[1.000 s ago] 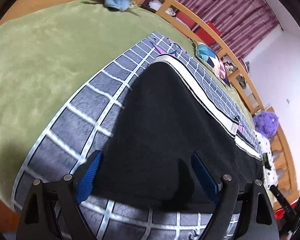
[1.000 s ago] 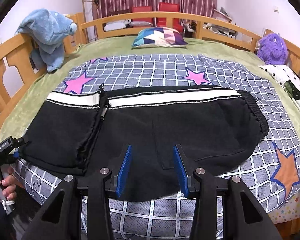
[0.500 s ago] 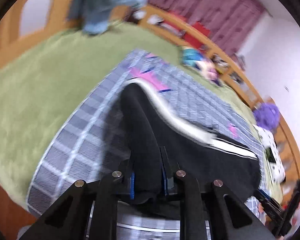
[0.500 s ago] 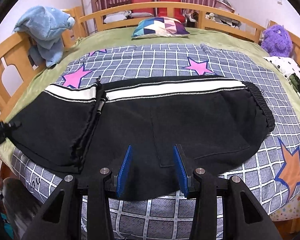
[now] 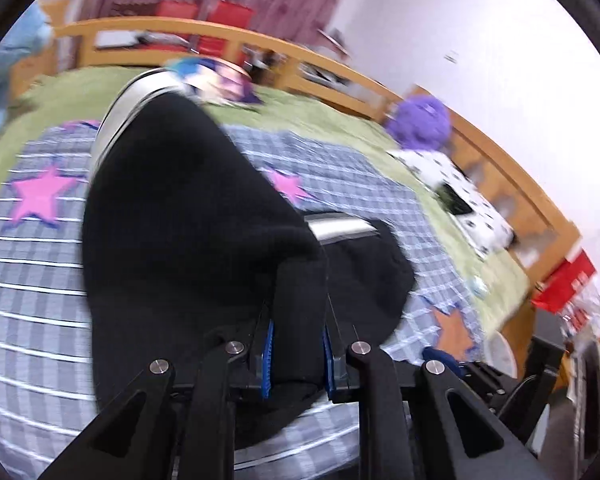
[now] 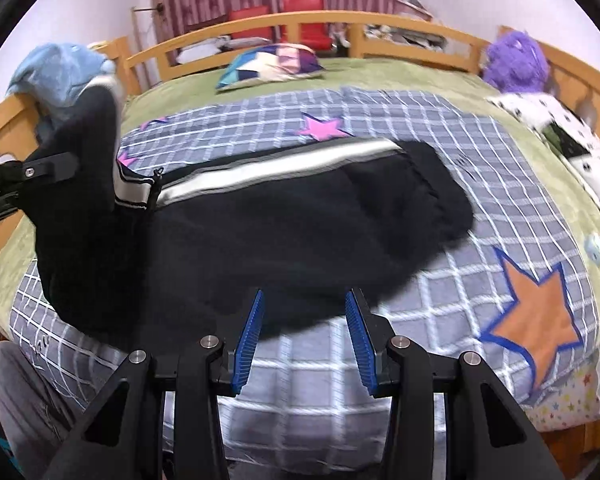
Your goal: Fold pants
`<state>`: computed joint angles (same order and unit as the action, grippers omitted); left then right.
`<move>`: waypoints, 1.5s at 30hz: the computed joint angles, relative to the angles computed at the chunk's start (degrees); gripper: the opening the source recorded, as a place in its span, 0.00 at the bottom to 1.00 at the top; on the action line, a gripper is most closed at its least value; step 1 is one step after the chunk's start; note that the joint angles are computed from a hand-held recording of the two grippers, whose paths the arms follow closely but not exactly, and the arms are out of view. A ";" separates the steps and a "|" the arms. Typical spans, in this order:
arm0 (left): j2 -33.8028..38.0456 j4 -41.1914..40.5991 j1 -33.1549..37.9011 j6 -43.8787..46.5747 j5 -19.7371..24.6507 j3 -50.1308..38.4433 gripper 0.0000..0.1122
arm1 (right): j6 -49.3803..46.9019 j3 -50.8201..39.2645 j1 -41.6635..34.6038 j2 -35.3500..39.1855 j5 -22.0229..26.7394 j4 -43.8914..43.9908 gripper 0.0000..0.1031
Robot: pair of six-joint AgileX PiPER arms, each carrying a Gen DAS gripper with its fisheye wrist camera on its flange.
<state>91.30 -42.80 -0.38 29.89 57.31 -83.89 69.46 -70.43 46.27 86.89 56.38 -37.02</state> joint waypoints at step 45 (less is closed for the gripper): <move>5.77 1.60 -0.47 -0.32 2.11 2.09 0.61 | -38.45 -7.31 -34.27 5.45 -16.05 20.60 0.22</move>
